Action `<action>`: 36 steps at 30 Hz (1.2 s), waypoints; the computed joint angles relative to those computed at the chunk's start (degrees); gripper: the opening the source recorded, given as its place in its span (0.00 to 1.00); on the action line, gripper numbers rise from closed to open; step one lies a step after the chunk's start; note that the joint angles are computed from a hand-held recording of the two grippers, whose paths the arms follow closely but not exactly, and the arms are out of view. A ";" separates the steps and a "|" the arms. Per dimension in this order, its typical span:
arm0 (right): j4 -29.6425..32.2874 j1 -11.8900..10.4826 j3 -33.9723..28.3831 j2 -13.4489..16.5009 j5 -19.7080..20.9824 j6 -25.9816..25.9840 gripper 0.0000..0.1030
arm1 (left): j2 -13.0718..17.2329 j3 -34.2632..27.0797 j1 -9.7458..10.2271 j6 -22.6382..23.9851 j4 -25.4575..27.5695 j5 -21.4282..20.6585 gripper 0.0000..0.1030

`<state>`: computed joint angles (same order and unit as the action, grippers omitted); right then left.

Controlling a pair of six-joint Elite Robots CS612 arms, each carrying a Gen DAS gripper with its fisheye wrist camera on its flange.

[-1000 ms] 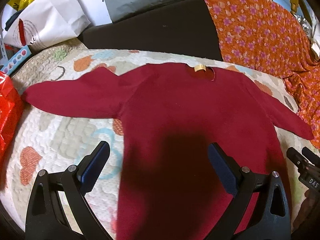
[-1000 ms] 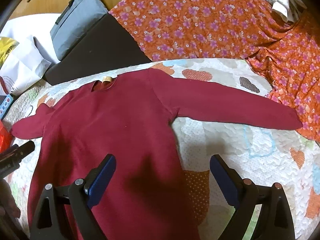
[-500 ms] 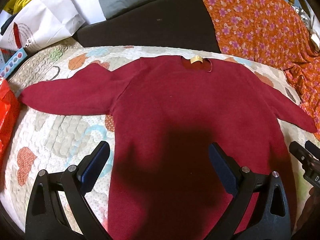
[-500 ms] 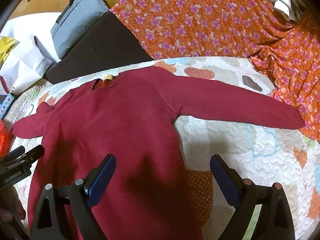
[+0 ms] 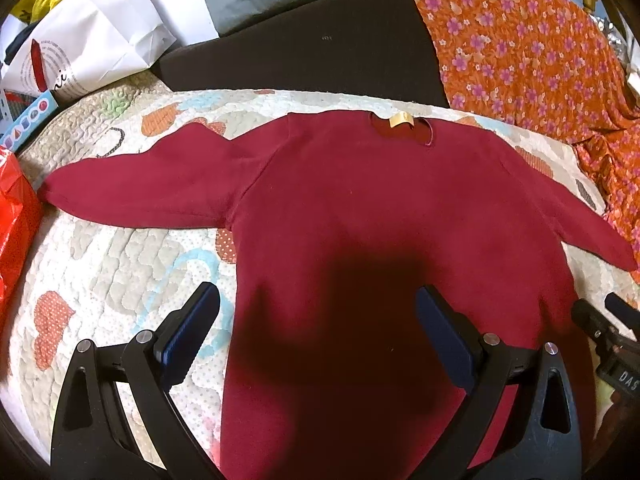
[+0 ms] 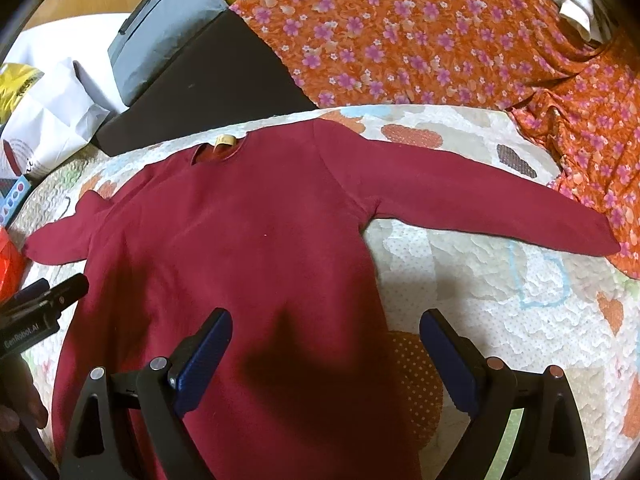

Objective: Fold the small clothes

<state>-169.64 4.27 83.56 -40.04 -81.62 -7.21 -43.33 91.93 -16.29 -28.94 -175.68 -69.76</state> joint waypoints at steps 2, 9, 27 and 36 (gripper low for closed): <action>-0.18 0.10 -0.01 0.06 -0.01 -0.30 0.91 | -0.02 0.03 0.11 -0.46 -0.12 -0.33 0.96; 0.09 0.19 0.01 0.10 0.77 -0.65 0.91 | -0.06 -0.18 0.27 -1.26 0.87 -0.54 0.96; 4.28 1.47 -3.20 1.08 2.01 1.08 0.91 | 0.42 -1.31 0.55 -1.44 3.11 -0.73 0.96; 2.67 1.66 -2.85 1.39 2.06 -1.38 0.91 | 0.85 -1.89 0.68 -2.26 3.60 -1.11 0.96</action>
